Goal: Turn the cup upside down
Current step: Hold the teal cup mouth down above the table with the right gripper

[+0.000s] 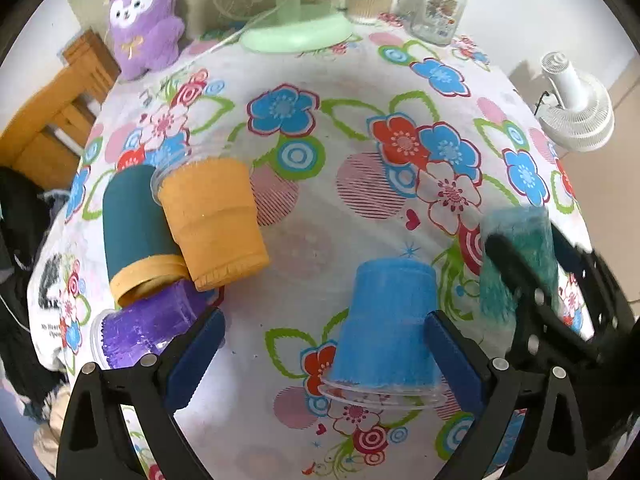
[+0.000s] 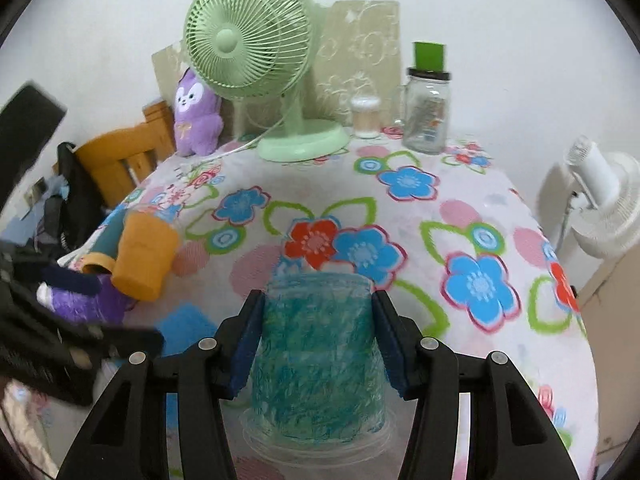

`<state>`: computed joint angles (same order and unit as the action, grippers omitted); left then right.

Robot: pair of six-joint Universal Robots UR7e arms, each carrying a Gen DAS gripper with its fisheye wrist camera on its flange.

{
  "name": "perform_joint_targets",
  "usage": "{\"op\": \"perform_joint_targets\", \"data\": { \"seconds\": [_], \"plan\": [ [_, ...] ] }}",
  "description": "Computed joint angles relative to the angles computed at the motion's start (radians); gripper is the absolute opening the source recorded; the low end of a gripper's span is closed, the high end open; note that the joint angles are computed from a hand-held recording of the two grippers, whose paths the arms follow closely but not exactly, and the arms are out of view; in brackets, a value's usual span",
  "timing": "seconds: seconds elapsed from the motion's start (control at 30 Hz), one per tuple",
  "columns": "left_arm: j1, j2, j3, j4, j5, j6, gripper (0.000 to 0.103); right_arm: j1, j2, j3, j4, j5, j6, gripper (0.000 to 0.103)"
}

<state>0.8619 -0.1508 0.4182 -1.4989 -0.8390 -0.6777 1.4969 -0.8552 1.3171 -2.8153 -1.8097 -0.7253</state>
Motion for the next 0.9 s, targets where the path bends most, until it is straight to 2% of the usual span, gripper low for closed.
{"op": "perform_joint_targets", "data": {
  "seconds": [0.1,0.27,0.4,0.5,0.8,0.9],
  "plan": [
    [-0.009,-0.040,0.094,-0.077,0.023,0.038,0.101,-0.018,-0.037,0.092,-0.112,0.036,0.001,0.057],
    [-0.018,-0.083,0.189,-0.154,0.034,0.075,0.101,-0.041,-0.104,0.225,-0.262,0.067,0.068,0.057],
    [-0.026,-0.089,0.204,-0.144,0.036,0.092,0.101,-0.043,-0.125,0.260,-0.287,0.069,0.095,0.056],
    [-0.029,-0.101,0.223,-0.152,0.016,0.096,0.101,-0.040,-0.122,0.258,-0.329,0.103,0.105,0.056],
    [-0.028,-0.094,0.183,-0.104,-0.028,0.069,0.100,0.002,-0.107,0.183,-0.219,0.040,0.135,0.056],
    [-0.023,-0.091,0.169,-0.087,-0.033,0.048,0.100,0.001,-0.087,0.158,-0.206,0.043,0.146,0.056]
  ]
}}
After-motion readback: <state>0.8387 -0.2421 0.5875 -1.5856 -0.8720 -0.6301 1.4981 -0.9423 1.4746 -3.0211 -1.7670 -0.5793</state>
